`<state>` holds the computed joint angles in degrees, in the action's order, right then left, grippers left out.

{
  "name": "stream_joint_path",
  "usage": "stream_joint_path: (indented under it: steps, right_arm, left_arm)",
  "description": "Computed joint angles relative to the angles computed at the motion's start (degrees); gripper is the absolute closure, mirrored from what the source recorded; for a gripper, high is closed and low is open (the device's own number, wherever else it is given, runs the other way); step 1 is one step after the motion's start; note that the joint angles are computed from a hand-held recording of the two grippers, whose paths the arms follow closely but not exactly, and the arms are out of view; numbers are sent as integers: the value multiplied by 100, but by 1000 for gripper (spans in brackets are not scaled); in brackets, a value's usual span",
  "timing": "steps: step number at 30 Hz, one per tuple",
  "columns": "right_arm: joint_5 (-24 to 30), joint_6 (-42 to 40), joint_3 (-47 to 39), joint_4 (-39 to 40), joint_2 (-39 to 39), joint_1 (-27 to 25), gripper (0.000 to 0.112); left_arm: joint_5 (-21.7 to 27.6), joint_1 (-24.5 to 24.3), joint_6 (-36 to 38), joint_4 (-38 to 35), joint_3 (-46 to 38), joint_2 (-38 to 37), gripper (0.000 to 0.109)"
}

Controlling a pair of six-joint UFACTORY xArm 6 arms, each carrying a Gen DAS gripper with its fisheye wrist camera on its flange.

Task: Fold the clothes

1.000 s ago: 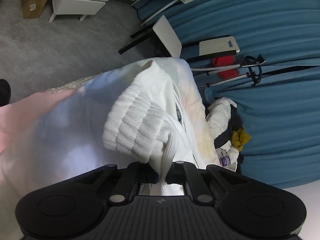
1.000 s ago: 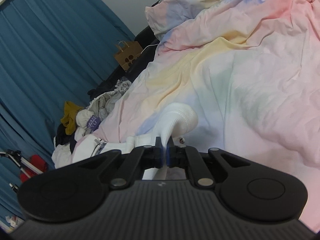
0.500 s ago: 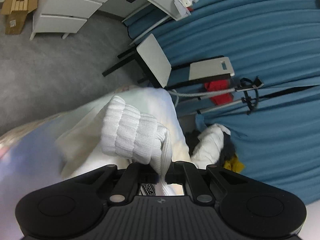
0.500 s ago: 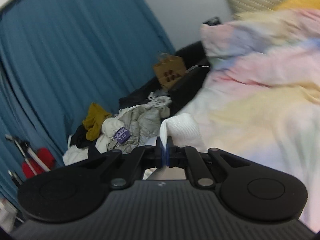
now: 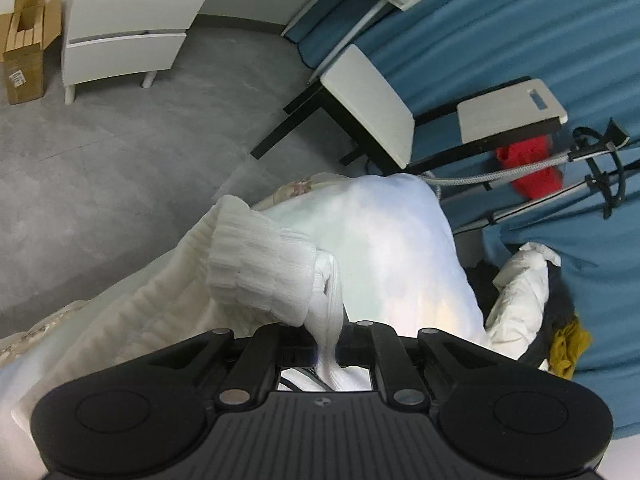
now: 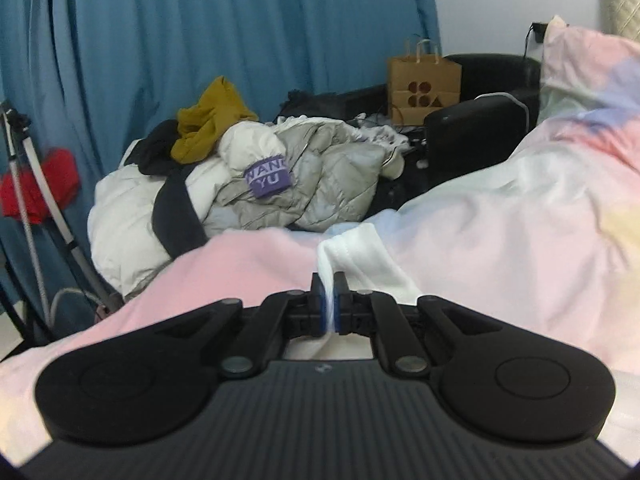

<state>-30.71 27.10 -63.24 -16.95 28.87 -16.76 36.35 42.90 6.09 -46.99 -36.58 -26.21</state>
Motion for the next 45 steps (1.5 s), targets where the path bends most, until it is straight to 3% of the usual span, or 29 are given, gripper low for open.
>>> stream_joint_path:
  steps: [3, 5, 6, 8, 10, 11, 14, 16, 19, 21, 24, 29, 36, 39, 40, 41, 43, 45]
  right_arm:
    - [-431, 1480, -13, -1642, -51, -578, 92]
    - [-903, 2105, 250, -2221, -246, -940, 86]
    - [-1164, 2375, 397, -2450, -347, -1123, 85]
    - [-1668, 2580, 865, -2499, -567, -1430, 70]
    - [-2096, 2718, 1394, -2485, -768, -1797, 59]
    - [-2293, 2806, 1638, -2511, -851, -2007, 59]
    - [-2436, 3474, 2225, -2774, -1009, -2672, 59]
    - [-2576, 4605, 2187, -3820, -793, -3236, 59]
    - [-2979, 6069, 1688, -5537, -232, -3752, 58]
    - [-2995, 6391, 1610, -6023, -165, -3824, 58]
    - [-3054, 6669, 1310, -6539, 1, -3763, 58]
    - [-2773, 6853, 939, -6556, 299, -3598, 57]
    - [-3392, 6754, 235, -5719, 1229, -3278, 56]
    - [-3227, 6157, 488, -5237, 1095, -3112, 63]
    - [-3142, 5881, 632, -5040, 1007, -3054, 75]
    - [-3087, 5653, 774, -4887, 909, -3018, 86]
    - [-3050, 5276, 1077, -4647, 681, -2997, 95]
    - [-3093, 4989, 1388, -4497, 426, -3069, 98]
  left_arm:
    - [432, 293, 578, -442, 133, -373, 82]
    - [702, 477, 959, -689, 282, -773, 62]
    - [943, 646, 1329, -948, 412, -1061, 59]
    - [1914, 1275, 2290, -1701, 658, -1567, 48]
    - [2926, 2030, 2600, -1938, 989, -2152, 33]
    - [3238, 2296, 2565, -1884, 1162, -2458, 27]
    - [4370, 3167, 2345, -1648, 1607, -3255, 27]
    - [5182, 3816, 2102, -1444, 1858, -3676, 27]
    - [6005, 4570, 1510, -1289, 2310, -4180, 26]
    - [6136, 4571, 1138, -1106, 2360, -4104, 26]
    - [5641, 4246, 785, -1033, 2617, -4308, 24]
    - [3857, 2670, 481, -973, 2874, -3792, 25]
    - [1558, 762, 921, -1703, 3057, -3353, 28]
    - [636, 44, 1048, -1927, 3099, -3251, 57]
    - [552, -24, 1082, -1996, 3081, -3240, 70]
    - [472, -89, 1118, -2065, 3063, -3229, 77]
    - [330, -168, 1147, -2053, 3076, -3355, 90]
    - [352, -94, 1139, -2029, 3121, -3620, 94]
